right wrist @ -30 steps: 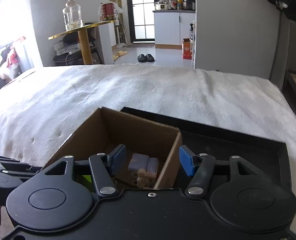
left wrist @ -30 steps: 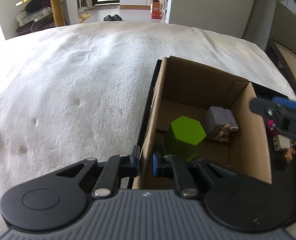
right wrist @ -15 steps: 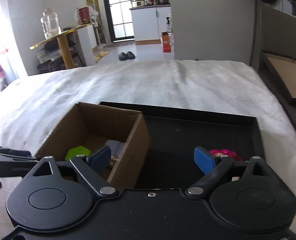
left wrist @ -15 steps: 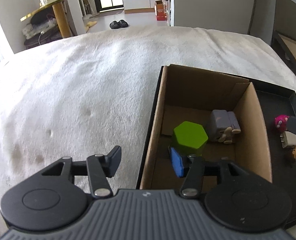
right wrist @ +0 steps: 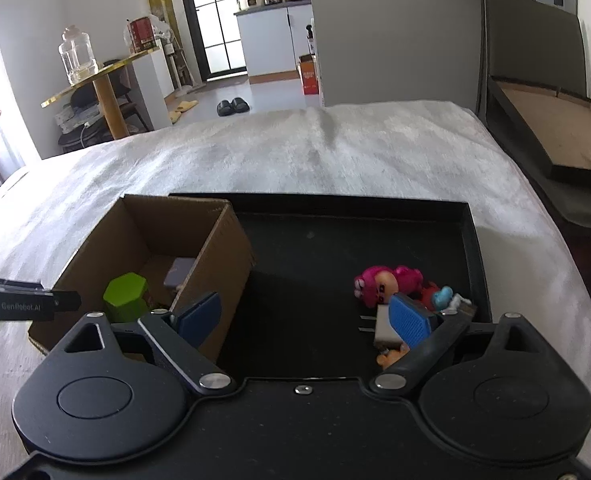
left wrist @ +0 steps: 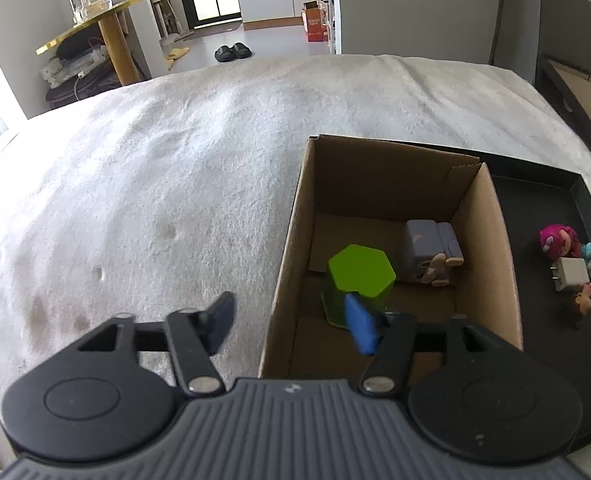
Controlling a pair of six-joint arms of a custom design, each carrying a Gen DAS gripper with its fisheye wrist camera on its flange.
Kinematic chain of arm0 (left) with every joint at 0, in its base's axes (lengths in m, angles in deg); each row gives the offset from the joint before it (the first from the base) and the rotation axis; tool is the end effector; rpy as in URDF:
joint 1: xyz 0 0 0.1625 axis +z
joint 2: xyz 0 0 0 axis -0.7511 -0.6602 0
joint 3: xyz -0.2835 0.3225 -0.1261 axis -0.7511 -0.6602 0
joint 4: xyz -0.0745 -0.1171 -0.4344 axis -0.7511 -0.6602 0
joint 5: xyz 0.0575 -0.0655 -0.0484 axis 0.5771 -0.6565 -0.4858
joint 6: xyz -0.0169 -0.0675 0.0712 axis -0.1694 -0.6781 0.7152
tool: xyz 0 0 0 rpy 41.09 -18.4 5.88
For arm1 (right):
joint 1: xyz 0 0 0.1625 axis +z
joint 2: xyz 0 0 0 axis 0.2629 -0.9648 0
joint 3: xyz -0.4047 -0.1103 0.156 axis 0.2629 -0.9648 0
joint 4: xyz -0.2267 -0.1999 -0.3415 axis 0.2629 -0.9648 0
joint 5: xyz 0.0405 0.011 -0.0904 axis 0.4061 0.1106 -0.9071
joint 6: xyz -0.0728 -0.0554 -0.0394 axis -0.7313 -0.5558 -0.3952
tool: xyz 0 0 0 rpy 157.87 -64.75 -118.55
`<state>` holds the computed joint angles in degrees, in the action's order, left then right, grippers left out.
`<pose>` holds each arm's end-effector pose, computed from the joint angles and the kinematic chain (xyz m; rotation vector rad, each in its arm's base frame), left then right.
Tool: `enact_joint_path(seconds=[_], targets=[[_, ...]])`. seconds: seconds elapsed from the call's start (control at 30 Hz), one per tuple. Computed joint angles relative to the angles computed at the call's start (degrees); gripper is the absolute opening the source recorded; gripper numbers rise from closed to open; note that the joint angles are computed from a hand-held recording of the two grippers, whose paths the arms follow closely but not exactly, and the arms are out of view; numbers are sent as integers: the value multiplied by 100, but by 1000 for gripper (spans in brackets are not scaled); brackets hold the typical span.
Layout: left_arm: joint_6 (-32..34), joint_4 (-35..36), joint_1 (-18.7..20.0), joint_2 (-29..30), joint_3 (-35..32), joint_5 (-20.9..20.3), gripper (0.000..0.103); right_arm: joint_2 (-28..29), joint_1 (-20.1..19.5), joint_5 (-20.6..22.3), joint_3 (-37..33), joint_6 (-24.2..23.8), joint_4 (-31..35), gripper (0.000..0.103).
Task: Organize rigid objects
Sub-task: 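Move the right gripper to the small bear figure and grasp it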
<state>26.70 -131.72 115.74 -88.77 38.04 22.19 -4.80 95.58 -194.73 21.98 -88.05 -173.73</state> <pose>-0.0184 -0.6005 0.2903 0.2421 2.1232 -0.7449 0.3174 -0.6197 -0.0481 0.5118 -2.3666 0.9383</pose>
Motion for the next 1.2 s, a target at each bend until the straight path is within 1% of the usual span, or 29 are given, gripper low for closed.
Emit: enact_joint_path(seconds=[0.03,0.13,0.23,0.43,0.57,0.6,0.67,0.73,0.8,0.9,0.97,1.0,1.07,1.2], targets=[[40,-79,-10,4,18,-16,78,-17,-13,-5,30,17,-10,97],[175,-284,-36,46,46,-22,91,-73,-64,-24,132,50,-36,101],[171,-255,-62,89,36,20,94,-140,-128,-17,243,189,-20,103],[129,-159,-110,153,8,160,94,-197,-259,-112,409,412,-7,103],[40,-53,-130,187,-16,223,94,-178,-322,-146,459,334,-132,103],[11,-25,-131,204,-31,242,94,-173,-343,-141,463,323,-153,102],[-35,31,-136,225,-45,287,94,-192,-402,-95,484,352,-104,96],[-39,62,-142,249,-56,326,94,-197,-455,-71,474,427,-1,84],[-51,121,-144,270,-73,362,94,-202,-514,-36,469,517,99,79],[-89,226,-136,291,-92,392,94,-161,-574,-31,441,522,96,77],[-122,299,-126,298,-103,413,94,-142,-613,-22,420,561,148,71],[-141,332,-120,303,-110,415,94,-143,-640,0,409,614,221,66],[-169,385,-115,309,-116,423,94,-124,-675,-4,377,693,305,64],[-200,476,-103,322,-130,444,94,-51,-712,-69,297,678,295,64]])
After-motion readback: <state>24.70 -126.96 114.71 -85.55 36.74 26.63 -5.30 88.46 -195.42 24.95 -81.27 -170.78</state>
